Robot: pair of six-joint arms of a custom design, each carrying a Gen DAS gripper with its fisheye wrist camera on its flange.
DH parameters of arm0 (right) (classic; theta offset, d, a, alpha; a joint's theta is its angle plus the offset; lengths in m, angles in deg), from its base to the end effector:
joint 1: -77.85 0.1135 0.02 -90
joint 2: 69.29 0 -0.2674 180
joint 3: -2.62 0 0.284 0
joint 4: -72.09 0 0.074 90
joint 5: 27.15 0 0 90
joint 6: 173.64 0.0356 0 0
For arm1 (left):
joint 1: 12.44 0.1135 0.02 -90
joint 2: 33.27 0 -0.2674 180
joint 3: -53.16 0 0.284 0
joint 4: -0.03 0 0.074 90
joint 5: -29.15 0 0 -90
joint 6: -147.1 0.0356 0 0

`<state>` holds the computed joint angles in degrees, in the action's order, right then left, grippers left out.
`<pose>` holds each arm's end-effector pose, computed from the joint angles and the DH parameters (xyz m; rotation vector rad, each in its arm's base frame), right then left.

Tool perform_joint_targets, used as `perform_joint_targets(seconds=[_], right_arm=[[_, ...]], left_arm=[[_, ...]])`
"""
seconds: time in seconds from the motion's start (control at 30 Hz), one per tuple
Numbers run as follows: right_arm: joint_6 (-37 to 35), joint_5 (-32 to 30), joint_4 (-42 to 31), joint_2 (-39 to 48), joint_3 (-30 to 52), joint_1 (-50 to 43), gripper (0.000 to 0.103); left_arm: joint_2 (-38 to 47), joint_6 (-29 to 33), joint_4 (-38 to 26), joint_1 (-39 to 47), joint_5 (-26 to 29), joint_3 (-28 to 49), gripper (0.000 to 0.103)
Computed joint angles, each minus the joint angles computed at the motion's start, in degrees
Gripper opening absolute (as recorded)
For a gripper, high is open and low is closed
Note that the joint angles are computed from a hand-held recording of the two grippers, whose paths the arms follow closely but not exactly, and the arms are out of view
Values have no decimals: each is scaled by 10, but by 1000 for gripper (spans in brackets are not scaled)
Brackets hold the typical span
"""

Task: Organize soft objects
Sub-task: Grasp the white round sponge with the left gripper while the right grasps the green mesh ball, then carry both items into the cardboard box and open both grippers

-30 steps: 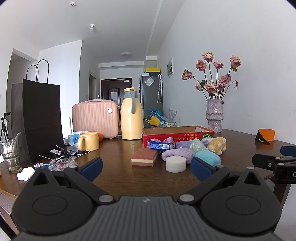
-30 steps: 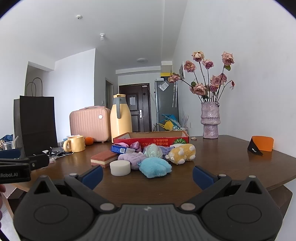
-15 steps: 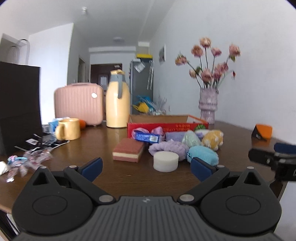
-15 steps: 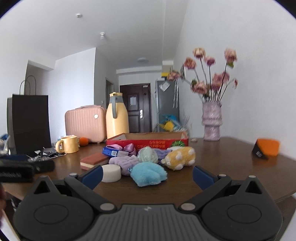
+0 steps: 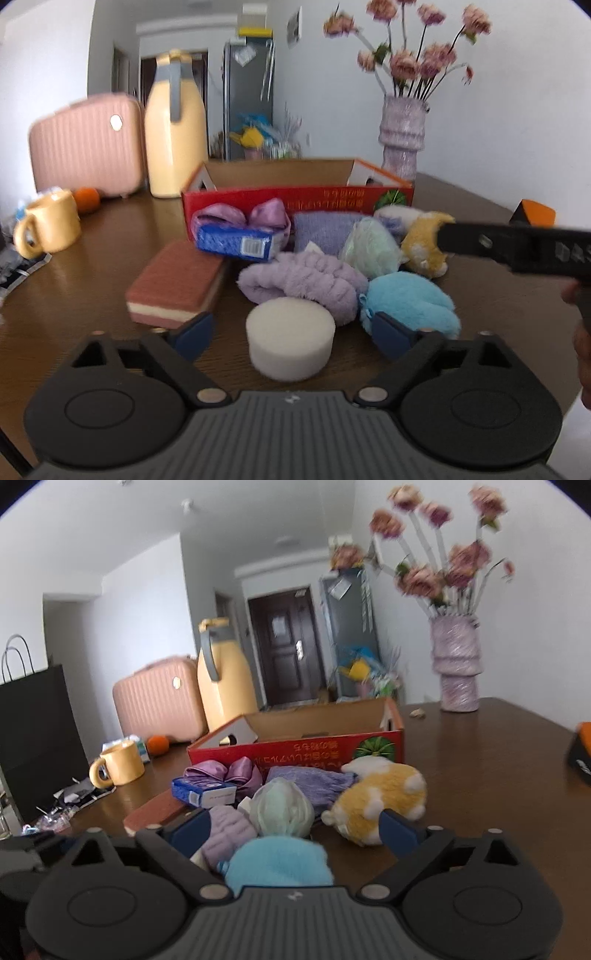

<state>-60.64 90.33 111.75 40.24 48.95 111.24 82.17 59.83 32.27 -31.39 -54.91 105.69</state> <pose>0.2881 0.1702 0.0699 0.1320 1.9327 0.1799 0.3377 -0.1198 0.0463 0.4590 2.0649 -0.2785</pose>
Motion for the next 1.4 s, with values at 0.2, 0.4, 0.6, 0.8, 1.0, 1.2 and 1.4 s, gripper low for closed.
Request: perform_joint_targets(seconds=[0.2, 0.4, 0.6, 0.8, 1.0, 1.2, 1.4], right_arm=[[-39, -114, -106, 70, 143, -65, 79], [-33, -177, -196, 134, 248, -95, 42], [-29, -153, -120, 121, 208, -86, 27], [-42, -101, -54, 39, 100, -53, 26], [-21, -20, -19, -17, 4, 6, 26], [-24, 47, 99, -42, -96, 74, 24], [-47, 120, 106, -85, -136, 107, 26]], left_arm=[[37, -8, -92, 16, 23, 73, 59], [23, -10, -99, 17, 26, 63, 56], [-33, -6, -51, 23, 16, 5, 56], [-97, -13, -11, 21, -5, -62, 56], [-165, -12, 22, 13, -16, -135, 56], [-212, -6, 34, 0, -29, -173, 56], [-212, -22, 63, -7, -33, -164, 56]])
